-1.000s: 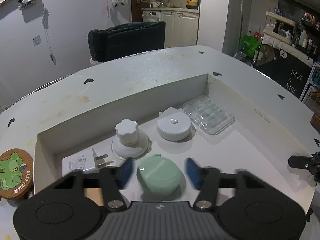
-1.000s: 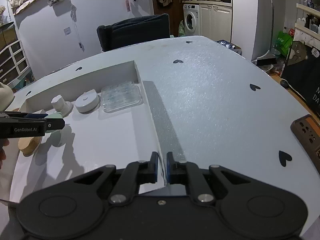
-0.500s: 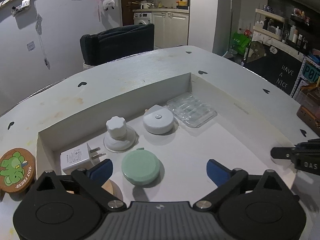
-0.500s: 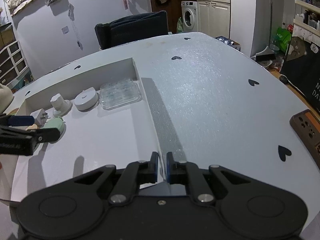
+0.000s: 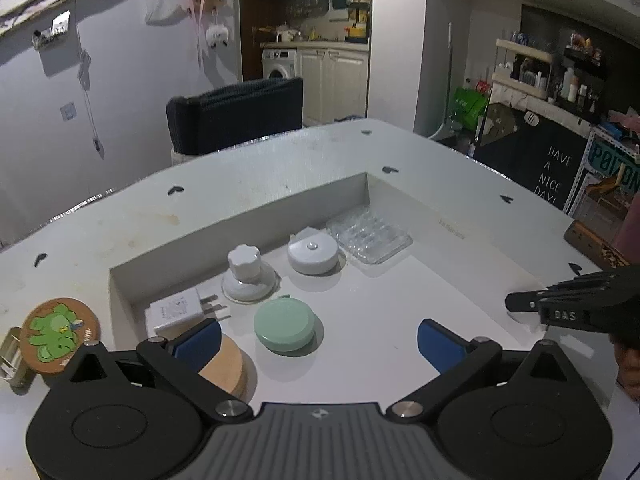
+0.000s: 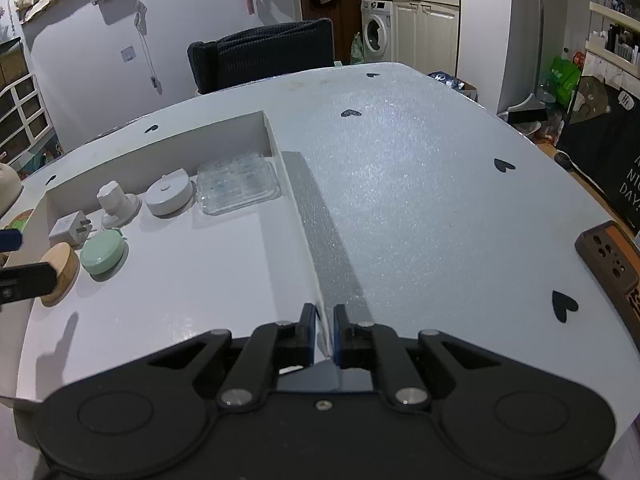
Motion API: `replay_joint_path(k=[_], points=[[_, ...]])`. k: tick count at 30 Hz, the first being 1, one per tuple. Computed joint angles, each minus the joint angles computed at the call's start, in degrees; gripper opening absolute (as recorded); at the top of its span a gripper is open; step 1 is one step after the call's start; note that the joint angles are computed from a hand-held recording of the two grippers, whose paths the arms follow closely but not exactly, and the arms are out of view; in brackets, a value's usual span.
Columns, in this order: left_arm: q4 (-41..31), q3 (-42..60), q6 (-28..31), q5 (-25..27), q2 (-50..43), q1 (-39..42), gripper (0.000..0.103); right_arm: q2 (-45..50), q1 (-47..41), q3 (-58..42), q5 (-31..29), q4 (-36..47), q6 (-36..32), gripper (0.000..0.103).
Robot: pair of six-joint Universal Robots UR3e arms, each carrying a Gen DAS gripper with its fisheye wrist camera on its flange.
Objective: Organize rigid objects
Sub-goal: 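Withdraw the left gripper from the box toward the elephant coaster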
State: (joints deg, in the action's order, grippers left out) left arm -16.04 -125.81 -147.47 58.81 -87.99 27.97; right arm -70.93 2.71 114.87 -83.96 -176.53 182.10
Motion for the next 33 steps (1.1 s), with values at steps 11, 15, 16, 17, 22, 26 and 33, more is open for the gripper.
replay_joint_path(k=[11, 15, 16, 17, 22, 26, 33], points=[[-11.75, -7.81, 10.87, -12.30, 16.36, 14.99, 0.103, 0.18, 1.04, -0.76, -1.80, 0.81, -0.68, 0.009], [-21.33, -8.64, 17.72, -17.42, 21.64, 22.67, 0.103, 0.13, 1.01, -0.68, -1.71, 0.77, -0.38, 0.009], [-24.40, -8.42, 20.04, -18.70, 22.53, 24.65, 0.103, 0.12, 1.00, -0.69, -1.72, 0.79, -0.41, 0.009], [-26.34, -8.15, 21.60, -19.39, 22.98, 26.09, 0.103, 0.09, 0.99, -0.68, -1.69, 0.83, -0.42, 0.009], [-31.76, -8.36, 29.91, -21.74, 24.83, 34.09, 0.103, -0.09, 1.15, -0.73, -1.95, 1.22, -0.79, 0.009], [-33.16, -5.81, 32.50, -21.25, 20.46, 37.44, 0.103, -0.04, 1.25, -0.80, -2.10, 1.21, -0.72, 0.009], [-27.75, 2.03, 27.40, -17.18, 6.76, 37.03, 0.103, -0.06, 1.47, -0.93, -2.57, 1.41, -0.63, 0.010]])
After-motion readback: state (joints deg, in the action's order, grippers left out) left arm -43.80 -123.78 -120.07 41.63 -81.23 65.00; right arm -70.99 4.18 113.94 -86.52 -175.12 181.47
